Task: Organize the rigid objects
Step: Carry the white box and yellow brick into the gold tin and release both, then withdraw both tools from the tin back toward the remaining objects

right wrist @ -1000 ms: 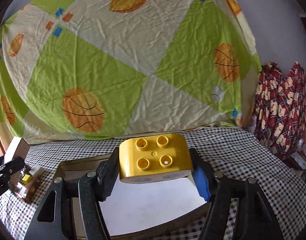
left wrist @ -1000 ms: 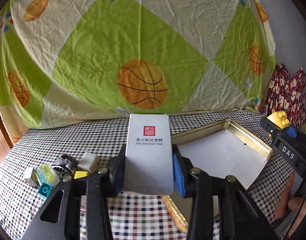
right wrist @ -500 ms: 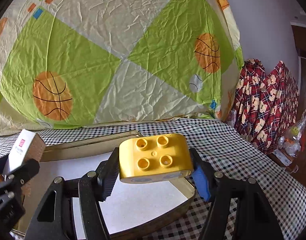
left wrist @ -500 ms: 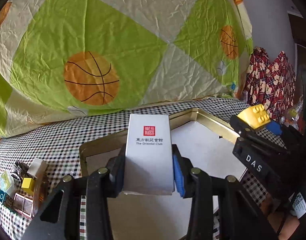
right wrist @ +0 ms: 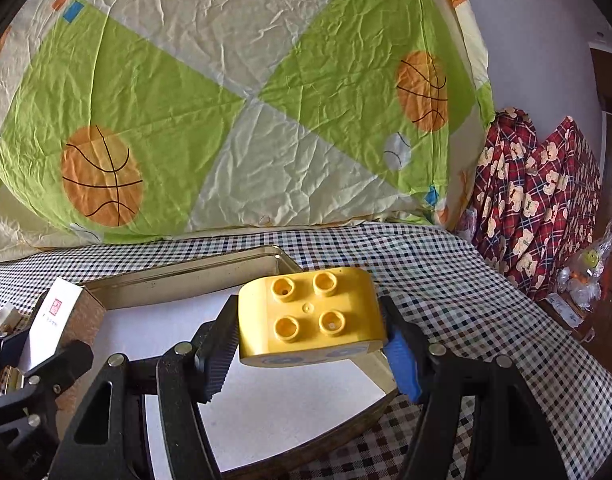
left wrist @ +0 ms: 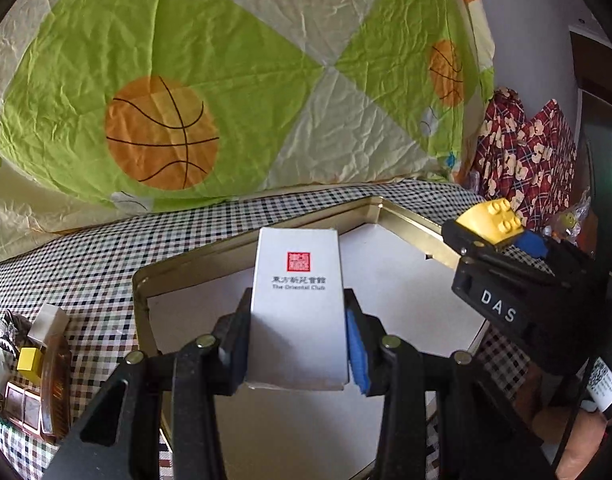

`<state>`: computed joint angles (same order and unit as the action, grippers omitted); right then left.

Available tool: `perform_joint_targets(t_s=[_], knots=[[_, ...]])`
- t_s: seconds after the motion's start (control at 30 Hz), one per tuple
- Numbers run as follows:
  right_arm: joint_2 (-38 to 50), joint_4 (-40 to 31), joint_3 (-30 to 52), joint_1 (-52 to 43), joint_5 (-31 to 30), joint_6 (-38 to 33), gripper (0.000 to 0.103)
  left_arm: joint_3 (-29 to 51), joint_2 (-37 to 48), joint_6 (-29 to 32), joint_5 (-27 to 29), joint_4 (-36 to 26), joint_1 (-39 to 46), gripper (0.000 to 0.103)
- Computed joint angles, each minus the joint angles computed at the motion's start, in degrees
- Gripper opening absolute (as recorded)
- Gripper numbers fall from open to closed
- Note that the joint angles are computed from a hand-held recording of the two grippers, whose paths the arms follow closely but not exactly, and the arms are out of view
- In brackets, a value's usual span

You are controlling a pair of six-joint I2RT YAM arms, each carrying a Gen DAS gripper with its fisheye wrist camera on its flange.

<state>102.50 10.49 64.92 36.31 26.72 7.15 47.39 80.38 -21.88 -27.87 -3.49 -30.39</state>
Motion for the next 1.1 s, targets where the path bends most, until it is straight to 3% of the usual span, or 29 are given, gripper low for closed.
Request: perform_joint_targets(t_s=[0.2,0.87,0.9,0.97,1.0,1.03,1.1], knots=[[1.1,-3.3,1.9,-0.3,-1.4,1.0,0.068,2.7,3.0,1.3,-4.9,-3.5,-2.5,0.04],[3.4,-9.4,6.1,-1.1,-4.9,2.2,0.069,6.6,6.6,-2.1,-1.2,-10.0,-0.6,0.041],[3.2,-9.1,5.8,-1.2,-5.2,2.3,0.069,6.3,6.4,-1.9,-1.6,-9.6,-0.8,0.043],[2.6,-8.1,5.0,-1.3,-5.2,2.9,0.079,5.7,5.8,-1.6,-2.8,-8.9,-1.3,0.061],[1.9,-6.6,3.8,-1.3,-5.0,3.4,0.083,5.3,5.4,-1.4,-3.9,-8.3,-1.8,0.074],[1.3,-5.3,2.8,-1.5,-5.1,3.8,0.084,4.8,5.0,-1.1,-5.1,-7.5,-2.4,0.087],[0.2,-2.8,1.0,-1.7,-5.2,4.4,0.086,3.8,4.1,0.0,-6.8,-5.6,-3.4,0.101]])
